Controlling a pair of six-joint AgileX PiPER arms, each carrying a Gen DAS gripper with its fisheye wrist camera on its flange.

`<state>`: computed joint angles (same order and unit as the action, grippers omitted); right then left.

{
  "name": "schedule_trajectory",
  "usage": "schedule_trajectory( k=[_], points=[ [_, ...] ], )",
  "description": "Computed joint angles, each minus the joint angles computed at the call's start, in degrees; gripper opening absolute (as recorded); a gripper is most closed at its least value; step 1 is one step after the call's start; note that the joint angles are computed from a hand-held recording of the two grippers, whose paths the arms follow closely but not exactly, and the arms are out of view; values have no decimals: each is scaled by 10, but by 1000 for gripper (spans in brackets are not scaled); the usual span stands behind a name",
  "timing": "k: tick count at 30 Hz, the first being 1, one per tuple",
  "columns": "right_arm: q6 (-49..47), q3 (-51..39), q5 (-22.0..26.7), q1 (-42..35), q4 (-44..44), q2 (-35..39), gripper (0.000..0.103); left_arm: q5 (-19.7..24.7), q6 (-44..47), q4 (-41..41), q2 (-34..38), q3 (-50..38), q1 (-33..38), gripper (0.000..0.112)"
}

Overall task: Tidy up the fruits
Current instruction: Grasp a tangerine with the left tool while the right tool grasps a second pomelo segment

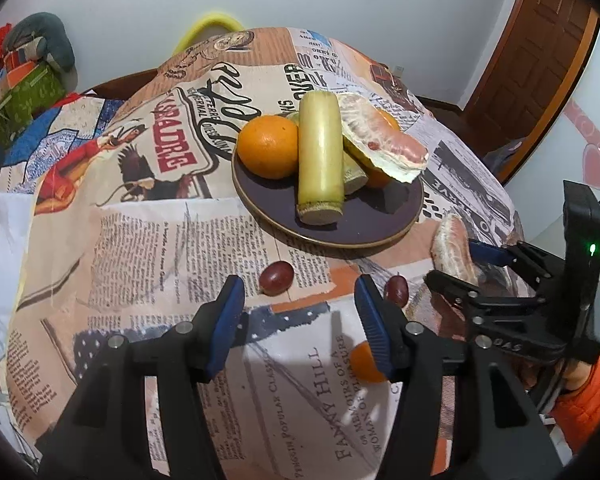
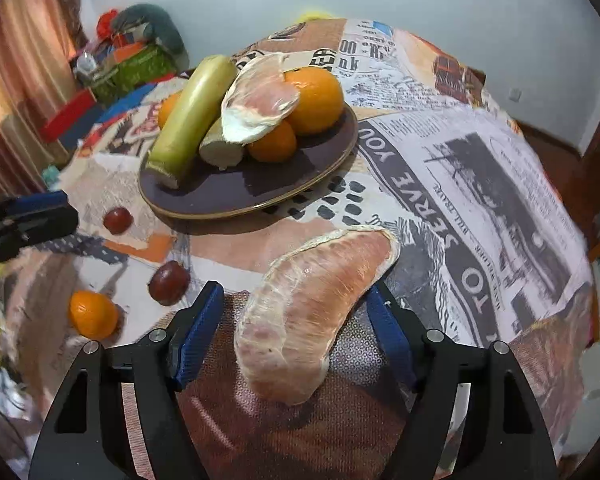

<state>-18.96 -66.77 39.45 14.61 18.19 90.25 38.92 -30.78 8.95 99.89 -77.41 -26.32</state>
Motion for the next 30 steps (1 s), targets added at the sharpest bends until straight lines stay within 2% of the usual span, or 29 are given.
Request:
schedule_trajectory(
  k=[1,2,4,17,24,30],
  points=[
    [1,4,-6,5,-10,-3,55,1,-1,-1,0,0,-2,57],
    [-9,9,-8,7,-9,-7,49,1,-2,0,-1,1,-4,57],
    [-33,15,-1,3,6,-15,44,2,-6,2,-1,2,-9,57],
    [-78,52,10,-38,64,-75,43,13,-36,24,-16,16,-67,57],
    [-96,62,18,-53,83,-102,43,5,-29,9,4,23,-85,57],
    [-97,66,18,-56,83,-108,43,1,-50,34,21,28,-95,55]
  ],
)
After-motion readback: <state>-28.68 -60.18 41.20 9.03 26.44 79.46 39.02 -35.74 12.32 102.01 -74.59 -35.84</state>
